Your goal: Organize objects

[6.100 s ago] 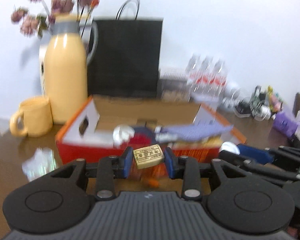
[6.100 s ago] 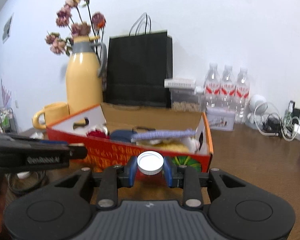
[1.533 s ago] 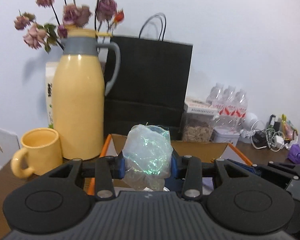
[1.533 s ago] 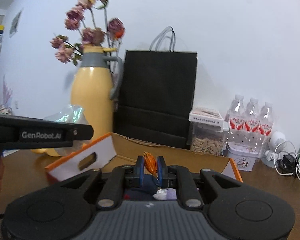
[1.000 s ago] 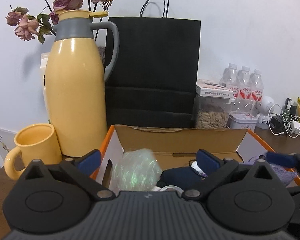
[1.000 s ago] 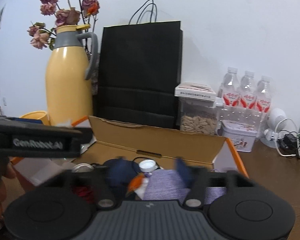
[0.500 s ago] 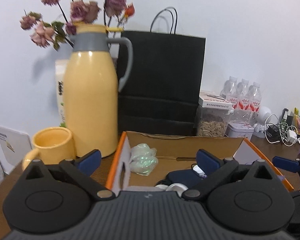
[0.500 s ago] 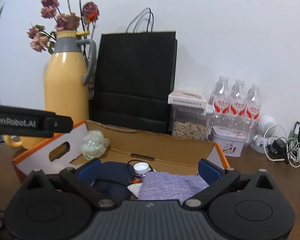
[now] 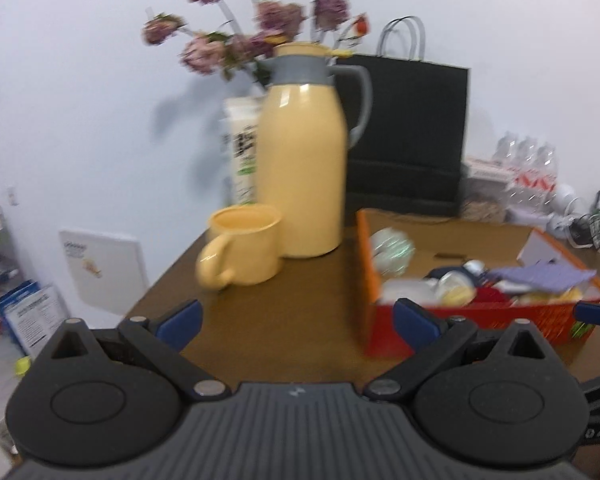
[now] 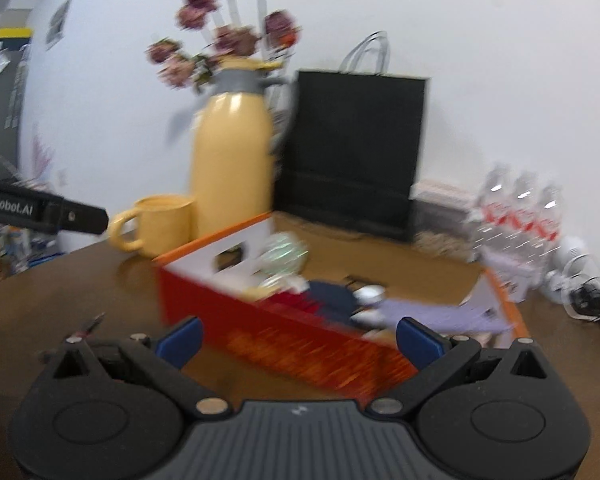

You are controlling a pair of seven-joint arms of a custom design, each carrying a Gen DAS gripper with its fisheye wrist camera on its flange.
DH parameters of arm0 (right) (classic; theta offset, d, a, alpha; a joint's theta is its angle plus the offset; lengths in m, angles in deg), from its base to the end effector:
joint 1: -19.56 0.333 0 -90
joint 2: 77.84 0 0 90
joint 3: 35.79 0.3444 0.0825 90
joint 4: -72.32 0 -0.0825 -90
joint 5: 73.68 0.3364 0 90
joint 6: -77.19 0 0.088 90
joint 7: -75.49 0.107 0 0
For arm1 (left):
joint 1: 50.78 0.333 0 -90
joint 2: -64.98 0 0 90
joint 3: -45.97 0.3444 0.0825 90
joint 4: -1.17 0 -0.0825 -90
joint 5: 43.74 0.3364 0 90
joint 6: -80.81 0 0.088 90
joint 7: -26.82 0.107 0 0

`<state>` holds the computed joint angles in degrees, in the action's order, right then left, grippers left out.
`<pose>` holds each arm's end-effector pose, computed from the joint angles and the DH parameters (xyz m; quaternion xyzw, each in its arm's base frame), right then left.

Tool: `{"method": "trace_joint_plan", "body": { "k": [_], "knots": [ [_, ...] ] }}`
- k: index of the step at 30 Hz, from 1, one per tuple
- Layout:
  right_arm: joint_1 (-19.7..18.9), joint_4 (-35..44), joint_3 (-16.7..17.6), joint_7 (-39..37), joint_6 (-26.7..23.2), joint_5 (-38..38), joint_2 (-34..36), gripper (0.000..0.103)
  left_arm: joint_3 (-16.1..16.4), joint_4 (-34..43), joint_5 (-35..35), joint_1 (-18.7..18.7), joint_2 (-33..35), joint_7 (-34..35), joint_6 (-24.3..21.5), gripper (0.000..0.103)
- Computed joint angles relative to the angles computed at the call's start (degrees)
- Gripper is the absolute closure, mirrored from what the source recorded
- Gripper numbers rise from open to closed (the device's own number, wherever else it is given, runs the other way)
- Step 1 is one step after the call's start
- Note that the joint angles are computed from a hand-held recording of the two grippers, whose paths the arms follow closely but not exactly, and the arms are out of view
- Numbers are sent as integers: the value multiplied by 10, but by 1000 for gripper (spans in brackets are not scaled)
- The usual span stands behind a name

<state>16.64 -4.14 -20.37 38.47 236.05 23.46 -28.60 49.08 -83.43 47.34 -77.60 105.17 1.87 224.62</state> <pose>0.7390 0.0589 0.2904 -0.7676 0.3413 -0.2644 0.4737 0.6540 -0.3062 0.3399 -0.6839 0.4972 -0.3159 0.4304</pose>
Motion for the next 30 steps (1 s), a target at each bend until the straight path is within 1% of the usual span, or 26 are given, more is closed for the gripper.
{"method": "trace_joint_plan", "body": {
  "k": [2, 5, 8, 11, 14, 19, 20, 21, 22, 23, 25, 28, 30],
  "knots": [
    [3, -33, -5, 37, -24, -49, -14, 0, 0, -42, -1, 0, -23, -11, -7, 0],
    [8, -68, -7, 72, -46, -106, -28, 0, -9, -96, 6, 6, -52, -34, -20, 0],
    [17, -82, -9, 119, -59, -161, -31, 0, -24, -142, 18, 19, -76, -62, -26, 0],
    [26, -77, -10, 185, -78, -223, -25, 0, -40, -176, 21, 32, -93, -81, -33, 0],
    [34, -66, -1, 219, -72, -258, -14, 0, -53, -200, 23, 43, -105, -94, -37, 0],
    [63, -41, -8, 298, -33, -337, 12, 0, -67, -225, 41, 55, -117, -116, -35, 0],
    [55, -43, 6, 288, -23, -333, 13, 0, -70, -227, 44, 57, -116, -118, -33, 0],
    [48, -42, 14, 295, -30, -341, 14, 1, -72, -226, 44, 60, -114, -117, -30, 0],
    [36, -42, 24, 297, -41, -344, 15, 11, -74, -224, 42, 61, -112, -115, -29, 0],
    [29, -47, 33, 292, -38, -341, 14, 12, -75, -223, 42, 62, -110, -114, -27, 0],
    [24, -44, 38, 293, -39, -347, 17, 13, -77, -217, 41, 64, -103, -108, -20, 0],
    [2, -50, 62, 265, -36, -324, 15, 14, -76, -204, 41, 61, -90, -93, -11, 0],
    [-8, -48, 66, 263, -49, -311, 14, 15, -75, -191, 41, 58, -78, -75, -2, 0]
  ]
}}
